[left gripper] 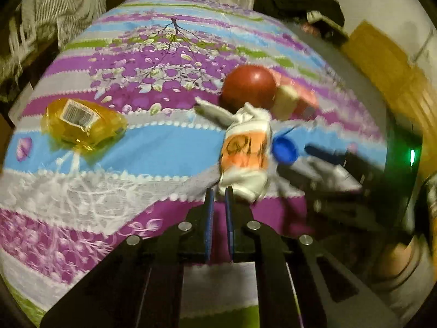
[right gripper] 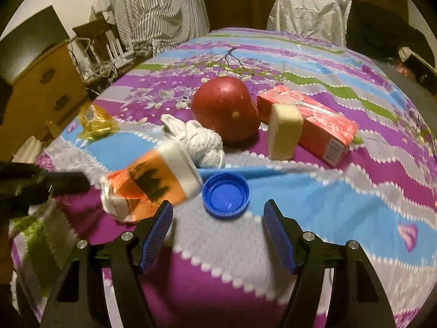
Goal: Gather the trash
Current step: 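Grasp the orange paper cup with the left tool while the right tool grasps the blue bottle cap, then lift and carry the paper cup and bottle cap in both tools over the bucket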
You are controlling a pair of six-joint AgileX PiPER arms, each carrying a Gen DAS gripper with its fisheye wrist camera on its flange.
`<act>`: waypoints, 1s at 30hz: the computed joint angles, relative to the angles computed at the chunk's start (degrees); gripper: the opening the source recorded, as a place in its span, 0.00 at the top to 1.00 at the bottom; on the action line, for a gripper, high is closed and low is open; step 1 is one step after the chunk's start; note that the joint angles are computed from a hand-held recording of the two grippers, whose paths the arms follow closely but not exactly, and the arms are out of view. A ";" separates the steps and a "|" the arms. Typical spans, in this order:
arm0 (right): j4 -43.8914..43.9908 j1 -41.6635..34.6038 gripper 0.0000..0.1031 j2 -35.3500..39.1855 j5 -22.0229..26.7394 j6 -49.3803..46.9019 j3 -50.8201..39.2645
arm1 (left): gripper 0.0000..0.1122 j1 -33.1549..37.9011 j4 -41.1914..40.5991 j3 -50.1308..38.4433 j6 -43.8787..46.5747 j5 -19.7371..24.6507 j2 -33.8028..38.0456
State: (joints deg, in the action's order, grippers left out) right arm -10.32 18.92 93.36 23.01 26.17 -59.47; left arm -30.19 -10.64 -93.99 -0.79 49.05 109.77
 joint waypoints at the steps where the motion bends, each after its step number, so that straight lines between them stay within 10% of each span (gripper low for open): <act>1: -0.05 -0.25 0.32 1.18 0.43 -0.21 -1.10 | 0.91 -0.06 -0.16 0.66 0.25 -0.76 -0.50; 7: 6.46 -2.25 0.60 3.60 0.77 -7.33 -2.82 | 0.75 1.34 -3.67 2.45 2.73 -2.75 -2.48; 15: 8.32 -2.74 0.60 -9.71 -0.12 -7.12 10.72 | 0.36 -4.07 3.40 -4.20 3.57 -1.54 2.45; 21: 4.24 -1.20 0.60 -16.07 1.78 -3.88 16.78 | 0.38 -6.42 11.18 -15.24 -1.87 2.88 11.98; 30: -4.71 1.90 0.58 -13.13 1.58 4.78 15.21 | 0.68 -7.40 13.51 -12.40 -4.08 -0.16 11.95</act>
State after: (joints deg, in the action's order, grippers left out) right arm -15.04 20.83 80.23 24.59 30.95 -44.26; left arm -37.59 2.88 -106.39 -4.87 48.89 121.72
